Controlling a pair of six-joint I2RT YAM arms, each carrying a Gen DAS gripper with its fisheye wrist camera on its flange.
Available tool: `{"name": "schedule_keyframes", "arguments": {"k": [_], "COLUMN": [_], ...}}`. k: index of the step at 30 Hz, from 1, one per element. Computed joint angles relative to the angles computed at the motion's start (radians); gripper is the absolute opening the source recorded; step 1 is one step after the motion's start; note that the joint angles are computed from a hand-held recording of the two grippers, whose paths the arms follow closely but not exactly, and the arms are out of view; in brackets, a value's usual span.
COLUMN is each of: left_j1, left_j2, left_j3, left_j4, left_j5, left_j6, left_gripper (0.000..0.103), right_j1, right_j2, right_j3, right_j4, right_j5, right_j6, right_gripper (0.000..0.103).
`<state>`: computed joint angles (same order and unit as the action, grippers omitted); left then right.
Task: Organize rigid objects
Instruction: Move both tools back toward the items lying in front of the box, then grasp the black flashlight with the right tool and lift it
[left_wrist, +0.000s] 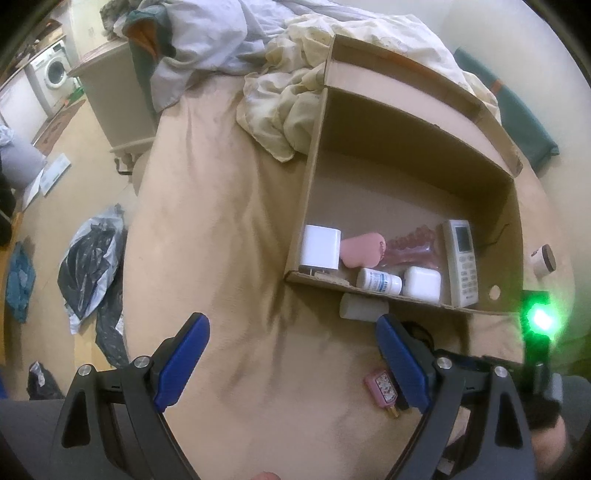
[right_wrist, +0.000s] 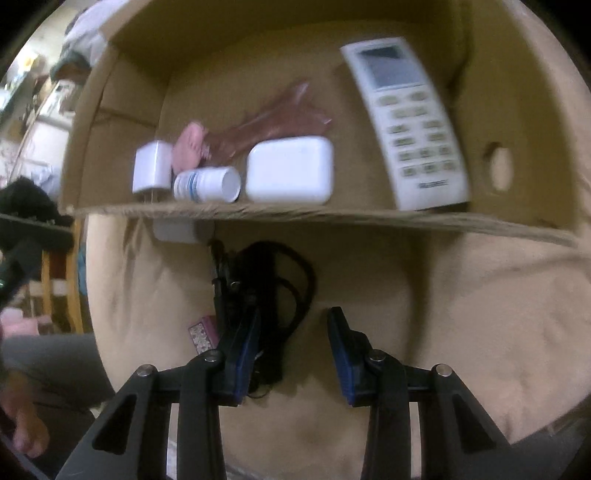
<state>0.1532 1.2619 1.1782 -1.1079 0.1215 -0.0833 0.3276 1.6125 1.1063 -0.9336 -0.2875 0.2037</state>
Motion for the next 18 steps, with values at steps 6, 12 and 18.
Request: {"name": "schedule_keyframes", "arguments": {"k": [6, 12, 18], "left_j1": [0.002, -0.049, -0.065], "left_j2": [0.02, 0.036, 0.045], "left_j3": [0.005, -0.007, -0.043], "left_j4": [-0.011, 0.002, -0.005], "left_j5": [0.015, -0.008, -0.02], "left_j6": [-0.007, -0.019, -0.018], "left_gripper": [0.091, 0.091, 0.091], "right_j1": [0.115, 0.166, 0.075], "right_j2": [0.035, -0.02, -0.176], "right_j3": [-0.007, -0.057, -0.083], "right_j4": [0.034, 0.067, -0.03], "right_j5": [0.116, 0.187, 0.095], "right_j6": [-0.005, 0.023, -0.028], "right_gripper": [0.041, 0.022, 0.022]}}
